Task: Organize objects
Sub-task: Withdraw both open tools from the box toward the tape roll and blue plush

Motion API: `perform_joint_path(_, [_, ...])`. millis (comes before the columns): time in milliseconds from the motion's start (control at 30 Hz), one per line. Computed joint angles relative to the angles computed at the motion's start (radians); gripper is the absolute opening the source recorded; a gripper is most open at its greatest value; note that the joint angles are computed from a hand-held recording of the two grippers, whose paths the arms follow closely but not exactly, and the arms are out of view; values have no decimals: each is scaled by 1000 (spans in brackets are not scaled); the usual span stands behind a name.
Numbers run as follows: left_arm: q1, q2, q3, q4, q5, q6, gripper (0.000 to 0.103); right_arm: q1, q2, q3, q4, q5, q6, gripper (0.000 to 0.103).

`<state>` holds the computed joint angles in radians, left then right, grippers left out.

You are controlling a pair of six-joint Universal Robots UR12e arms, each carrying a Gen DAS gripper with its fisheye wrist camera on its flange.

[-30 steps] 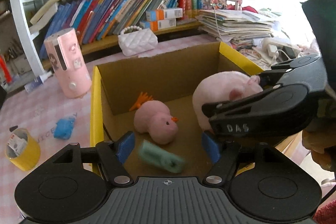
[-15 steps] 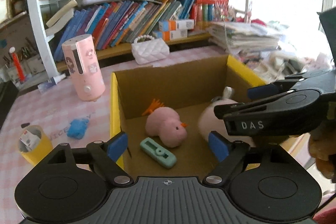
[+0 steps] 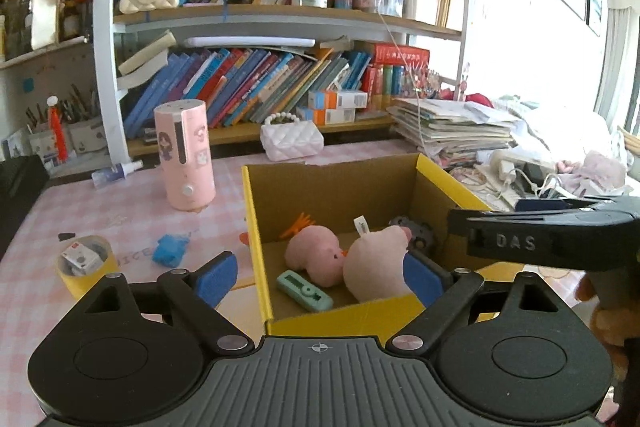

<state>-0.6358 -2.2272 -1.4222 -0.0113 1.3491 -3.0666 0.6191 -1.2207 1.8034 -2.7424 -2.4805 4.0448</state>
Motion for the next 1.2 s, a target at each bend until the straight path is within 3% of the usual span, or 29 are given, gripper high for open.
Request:
perform_joint_path(133, [10, 19, -44, 43, -22, 21, 92, 44, 8, -16, 89, -79, 86, 70])
perform_joint_path(267, [23, 43, -84, 27, -42, 38, 92, 72, 3, -43, 271, -93, 243, 70])
perform_joint_path(400, [30, 74, -117, -93, 0, 86, 92, 85, 3, -96, 520, -2, 431, 68])
perform_joint_path(533, [53, 102, -156, -160, -19, 86, 92, 101, 16, -126, 607, 92, 528, 67])
perform_joint_path(767, [81, 143, -217, -209, -15, 105, 92, 146, 59, -188, 671, 126, 578, 67])
perform_joint_path(1200, [128, 208, -310, -230, 10, 104, 93, 180, 122, -257, 575, 197, 485, 76])
